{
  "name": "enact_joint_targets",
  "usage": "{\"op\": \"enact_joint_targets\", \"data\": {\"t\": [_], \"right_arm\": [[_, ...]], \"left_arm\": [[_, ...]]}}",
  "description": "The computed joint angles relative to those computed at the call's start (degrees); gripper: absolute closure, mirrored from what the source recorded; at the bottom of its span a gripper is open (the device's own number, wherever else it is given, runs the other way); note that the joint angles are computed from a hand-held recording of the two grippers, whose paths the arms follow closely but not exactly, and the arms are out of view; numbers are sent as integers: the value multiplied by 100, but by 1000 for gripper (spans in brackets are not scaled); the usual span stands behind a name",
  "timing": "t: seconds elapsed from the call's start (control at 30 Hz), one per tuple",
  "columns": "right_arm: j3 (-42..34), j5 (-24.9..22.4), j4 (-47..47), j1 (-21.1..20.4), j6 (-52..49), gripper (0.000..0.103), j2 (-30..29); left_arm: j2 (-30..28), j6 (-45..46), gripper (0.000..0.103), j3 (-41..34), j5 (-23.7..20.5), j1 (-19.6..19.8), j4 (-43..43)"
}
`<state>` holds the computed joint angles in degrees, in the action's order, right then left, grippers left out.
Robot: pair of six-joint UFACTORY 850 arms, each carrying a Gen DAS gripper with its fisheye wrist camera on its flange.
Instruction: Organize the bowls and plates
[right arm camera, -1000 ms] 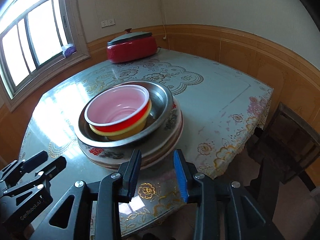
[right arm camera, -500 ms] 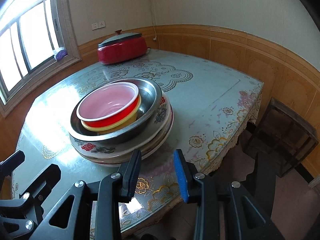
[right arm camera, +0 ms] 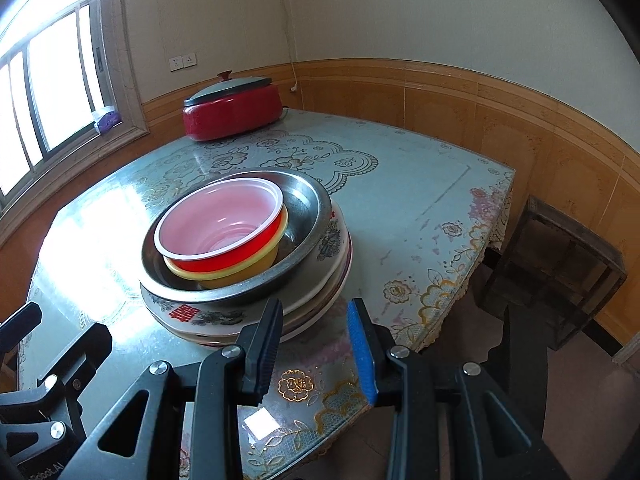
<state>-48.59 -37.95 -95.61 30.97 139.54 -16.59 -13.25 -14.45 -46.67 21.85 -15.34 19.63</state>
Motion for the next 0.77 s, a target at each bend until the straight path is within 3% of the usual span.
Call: {"op": "enact_joint_targets", "data": {"t": [0.57, 0.77], "right_arm": [[-286, -33, 453, -21, -315, 70, -243], [-294, -14, 515, -21, -417, 70, -252]], "left_arm": [[-248, -1007, 0, -255, 60, 181, 1163], [-231, -918, 0, -188, 195, 203, 991]]}}
